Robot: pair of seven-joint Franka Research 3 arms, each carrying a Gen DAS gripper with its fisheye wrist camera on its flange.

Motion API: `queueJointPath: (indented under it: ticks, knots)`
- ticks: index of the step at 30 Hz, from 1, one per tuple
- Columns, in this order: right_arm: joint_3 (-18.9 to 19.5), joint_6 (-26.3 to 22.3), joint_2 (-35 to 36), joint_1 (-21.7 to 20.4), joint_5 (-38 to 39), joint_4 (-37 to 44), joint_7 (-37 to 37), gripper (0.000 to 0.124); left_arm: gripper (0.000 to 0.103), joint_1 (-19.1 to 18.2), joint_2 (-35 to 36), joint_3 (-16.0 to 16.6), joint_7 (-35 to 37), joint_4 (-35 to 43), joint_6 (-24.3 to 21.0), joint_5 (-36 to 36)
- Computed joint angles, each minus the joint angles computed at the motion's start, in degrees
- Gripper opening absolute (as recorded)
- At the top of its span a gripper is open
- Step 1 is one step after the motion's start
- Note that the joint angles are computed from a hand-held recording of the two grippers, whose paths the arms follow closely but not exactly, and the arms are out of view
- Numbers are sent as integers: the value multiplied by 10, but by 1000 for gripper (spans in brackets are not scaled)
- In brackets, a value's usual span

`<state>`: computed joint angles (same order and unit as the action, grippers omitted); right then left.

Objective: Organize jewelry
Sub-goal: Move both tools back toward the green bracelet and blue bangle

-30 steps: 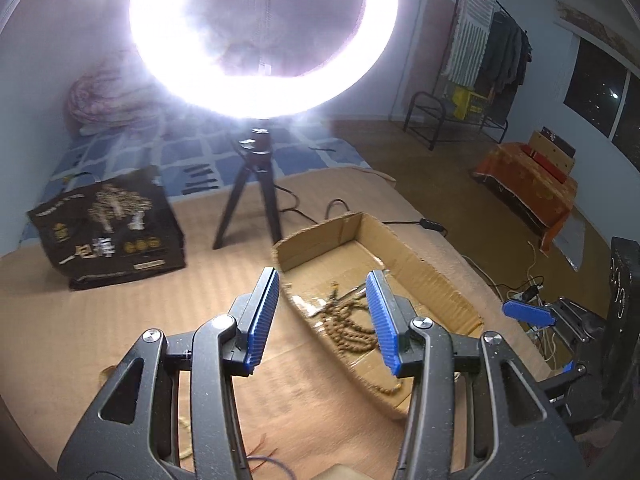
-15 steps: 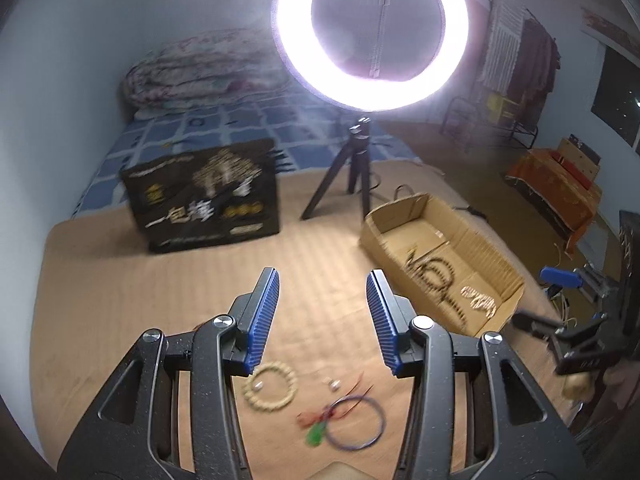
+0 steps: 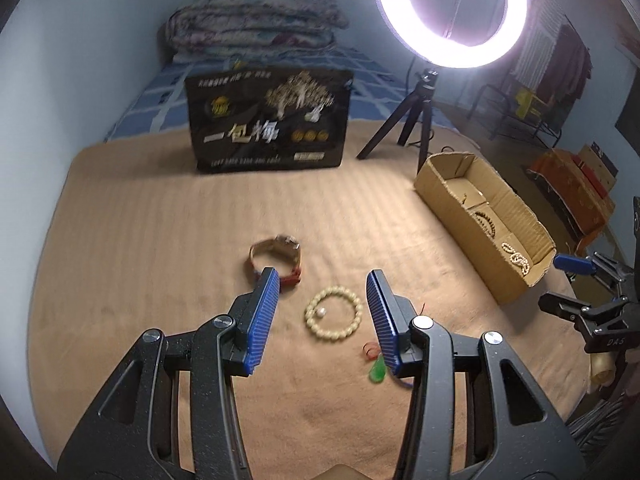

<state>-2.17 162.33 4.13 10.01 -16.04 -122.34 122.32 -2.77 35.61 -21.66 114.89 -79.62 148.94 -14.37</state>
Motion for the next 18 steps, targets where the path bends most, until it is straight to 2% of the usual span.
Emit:
queueJointPath:
  ticks: [8,15,18]
  knots:
    - [15,-26,28,9,83,18,-77,74,46,-4,29,12,-31,26,-50,5]
    - [19,-45,55,17,149,39,-135,61,46,-12,47,17,-43,42,-74,16]
    - [20,-52,66,19,175,48,-153,56,41,-19,55,23,-53,51,-88,25]
